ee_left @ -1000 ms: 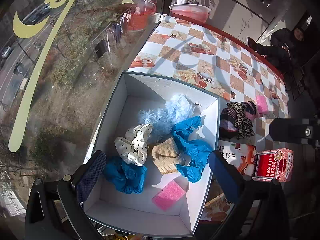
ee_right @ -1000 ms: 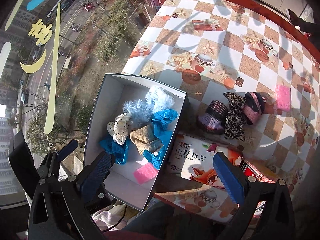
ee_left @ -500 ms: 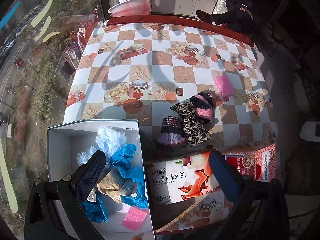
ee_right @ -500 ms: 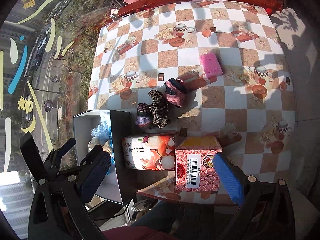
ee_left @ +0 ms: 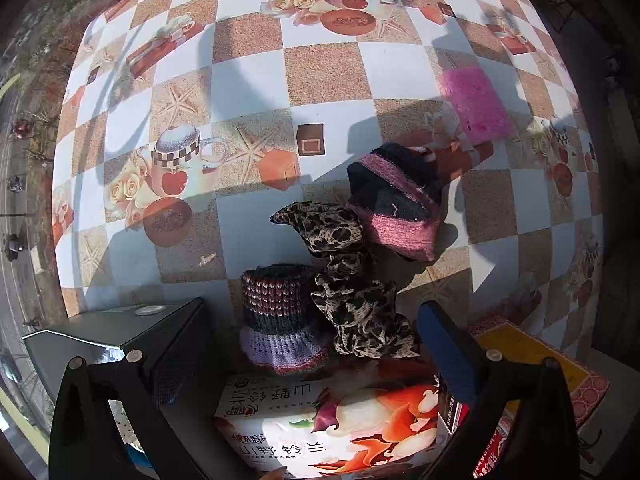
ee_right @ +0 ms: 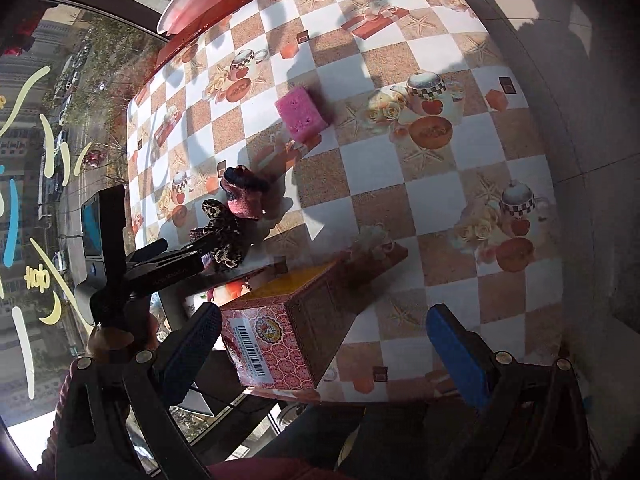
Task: Organize soft objects
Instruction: 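Grasp the purple knit hat with the left gripper while the right gripper grasps the pink sponge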
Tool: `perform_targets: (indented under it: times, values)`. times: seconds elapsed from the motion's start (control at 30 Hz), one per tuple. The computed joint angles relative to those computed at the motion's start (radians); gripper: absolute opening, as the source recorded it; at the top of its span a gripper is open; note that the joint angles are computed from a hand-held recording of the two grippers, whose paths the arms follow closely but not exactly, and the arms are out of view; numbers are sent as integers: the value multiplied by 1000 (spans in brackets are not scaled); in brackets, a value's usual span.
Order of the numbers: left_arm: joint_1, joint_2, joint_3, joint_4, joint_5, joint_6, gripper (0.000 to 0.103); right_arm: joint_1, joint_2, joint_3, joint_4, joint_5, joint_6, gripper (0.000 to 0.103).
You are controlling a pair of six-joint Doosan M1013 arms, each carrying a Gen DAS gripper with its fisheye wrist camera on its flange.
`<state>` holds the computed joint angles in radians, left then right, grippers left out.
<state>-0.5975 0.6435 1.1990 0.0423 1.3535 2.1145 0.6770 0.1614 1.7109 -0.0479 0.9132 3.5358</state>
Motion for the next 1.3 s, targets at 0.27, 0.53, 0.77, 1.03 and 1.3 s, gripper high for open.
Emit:
perform_targets:
  times: [0.27, 0.53, 0.77, 1.03, 1.3]
  values:
    - [-42, 43, 4, 151, 39, -71, 84, -26, -27, 76, 48, -81, -31, 103]
    - [-50, 53, -52, -4, -49, -26, 56, -57, -37, 105, 93, -95, -93, 103]
    - [-27, 47, -119, -92, -129, -21, 81, -94, -30, 105, 112, -69, -190, 103]
    - [4, 76, -160, -62, -101, -80, 81, -177, 41, 81, 181, -11, -410, 103]
    - [18, 139, -237, -68, -43, -166, 81, -239, 169, -1, 167, 107, -620, 103]
